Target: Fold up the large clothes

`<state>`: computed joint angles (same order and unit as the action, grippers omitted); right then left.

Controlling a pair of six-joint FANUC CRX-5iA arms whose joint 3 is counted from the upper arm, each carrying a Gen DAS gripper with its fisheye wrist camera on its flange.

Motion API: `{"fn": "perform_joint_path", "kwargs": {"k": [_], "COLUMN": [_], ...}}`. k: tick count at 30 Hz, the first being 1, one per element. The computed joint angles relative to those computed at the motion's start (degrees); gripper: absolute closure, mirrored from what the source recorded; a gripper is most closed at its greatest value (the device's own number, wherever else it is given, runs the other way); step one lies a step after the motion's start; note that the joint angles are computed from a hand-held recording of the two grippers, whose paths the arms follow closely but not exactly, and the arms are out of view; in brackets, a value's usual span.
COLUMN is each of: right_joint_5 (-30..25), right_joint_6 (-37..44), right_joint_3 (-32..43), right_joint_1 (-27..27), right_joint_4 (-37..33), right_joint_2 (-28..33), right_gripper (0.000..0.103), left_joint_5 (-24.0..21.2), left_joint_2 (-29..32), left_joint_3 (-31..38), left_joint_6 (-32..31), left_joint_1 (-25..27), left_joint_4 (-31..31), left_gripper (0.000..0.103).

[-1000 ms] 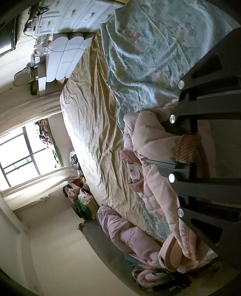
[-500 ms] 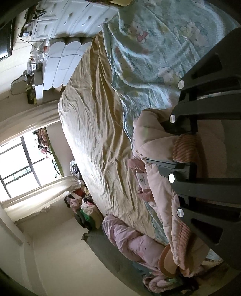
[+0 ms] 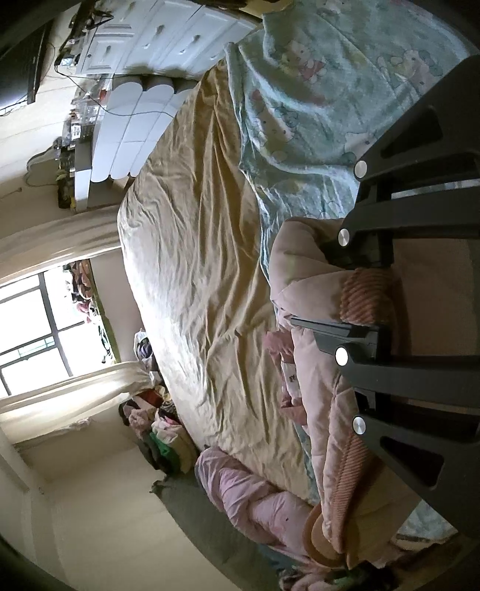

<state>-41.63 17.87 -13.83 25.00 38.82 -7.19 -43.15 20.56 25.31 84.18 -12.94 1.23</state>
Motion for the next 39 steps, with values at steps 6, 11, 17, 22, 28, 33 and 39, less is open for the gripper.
{"fn": "perform_joint_path", "kwargs": {"k": [6, 11, 17, 22, 28, 33, 39], "right_joint_5": [0.74, 0.69, 1.41, 1.45, 0.85, 5.52, 9.44], "right_joint_6": [1.27, 4.07, 8.19, 10.59, 11.48, 13.11, 0.97], "right_joint_3": [2.29, 4.9, 8.32, 10.14, 11.83, 11.67, 4.55], "right_joint_1": [-2.25, -3.79, -5.56, -6.97, -7.34, -9.44, -7.36], "right_joint_4": [-2.92, -6.49, -13.4, -17.82, -18.6, -24.45, -7.21], "right_joint_2": [3.0, 5.65, 7.68, 8.51, 10.12, 9.47, 6.4], "right_gripper": [0.085, 0.085, 0.08, 0.08, 0.074, 0.034, 0.017], "left_joint_5": [-1.88, -3.37, -6.27, -6.95, -6.21, -6.77, -7.63], "left_joint_2": [3.1, 5.64, 8.96, 10.07, 10.82, 13.09, 15.74], "left_joint_3": [4.4, 7.56, 11.57, 12.59, 12.59, 14.46, 16.99], "left_joint_6": [1.81, 1.98, 1.96, 0.91, 0.03, -0.63, -1.05], "left_joint_1": [-1.03, -1.35, -1.48, -0.98, -0.47, -0.26, -0.19], "left_joint_4": [-2.74, -3.99, -4.81, -3.22, -1.12, 0.16, 1.84], "left_gripper": [0.093, 0.092, 0.092, 0.092, 0.091, 0.091, 0.088]}}
